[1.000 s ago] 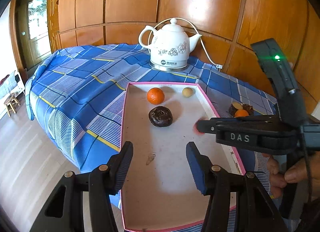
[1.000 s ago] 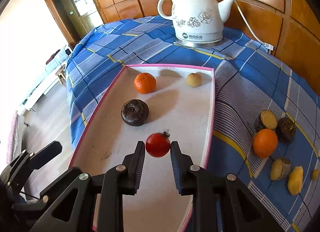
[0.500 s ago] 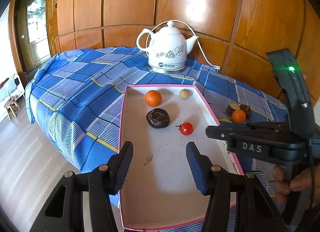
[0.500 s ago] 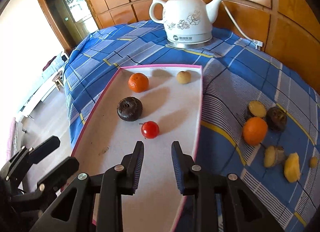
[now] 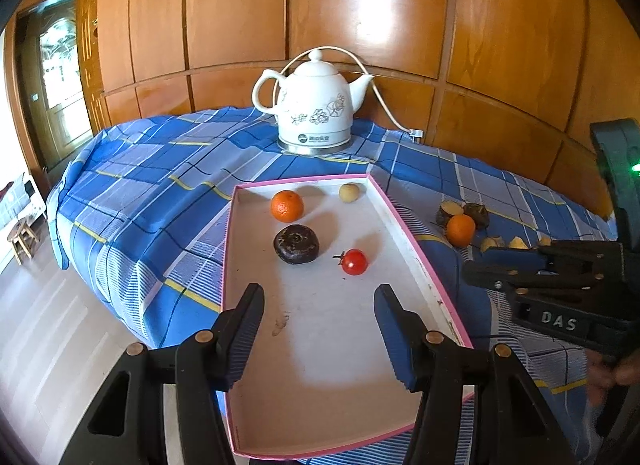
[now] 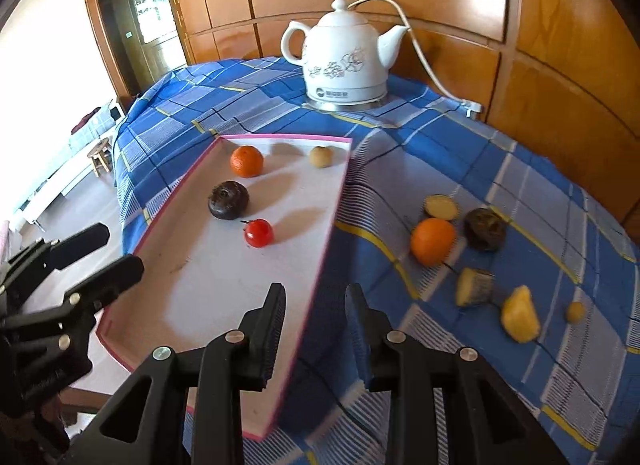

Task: Organize fruits
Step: 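Move both tools back over the remaining fruit on the cloth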

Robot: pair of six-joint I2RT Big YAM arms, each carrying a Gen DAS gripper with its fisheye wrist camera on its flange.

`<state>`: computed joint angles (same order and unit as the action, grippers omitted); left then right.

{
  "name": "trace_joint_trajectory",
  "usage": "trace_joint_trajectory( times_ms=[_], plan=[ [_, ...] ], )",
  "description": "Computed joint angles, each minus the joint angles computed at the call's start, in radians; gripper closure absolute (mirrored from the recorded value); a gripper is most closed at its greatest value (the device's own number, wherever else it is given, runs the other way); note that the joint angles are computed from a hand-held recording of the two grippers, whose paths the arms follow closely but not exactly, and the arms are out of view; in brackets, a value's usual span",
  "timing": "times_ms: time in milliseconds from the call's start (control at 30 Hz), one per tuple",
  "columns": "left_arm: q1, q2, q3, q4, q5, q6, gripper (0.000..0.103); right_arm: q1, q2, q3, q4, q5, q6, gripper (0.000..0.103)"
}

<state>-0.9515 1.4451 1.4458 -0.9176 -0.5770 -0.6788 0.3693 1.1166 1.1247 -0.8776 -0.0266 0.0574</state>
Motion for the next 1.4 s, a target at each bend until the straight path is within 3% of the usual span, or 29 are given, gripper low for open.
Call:
trace_joint_trajectory(
  times_ms=[600, 1033, 1167, 1400],
  plan=[
    [-0.028, 0.053, 0.06, -0.022, 0.017, 0.06, 0.041, -0.189, -0.086, -0.011, -0.05, 0.008, -0.11, 0.07],
    [-0.023, 0.13, 0.156, -0.04, 0.121, 0.121, 0.041, -0.483, -0.061, -0.012, -0.056, -0.008, -0.244, 0.065],
    [-0.015, 0.174, 0.214, -0.056, 0.17, 0.141, 0.041, -0.599, -0.021, -0.022, -0.059, -0.071, -0.161, 0.065],
    [0.0, 0.272, 0.345, -0.109, 0.264, 0.178, 0.041, -0.657, 0.013, 0.02, -0.097, -0.139, -0.092, 0.065]
  ],
)
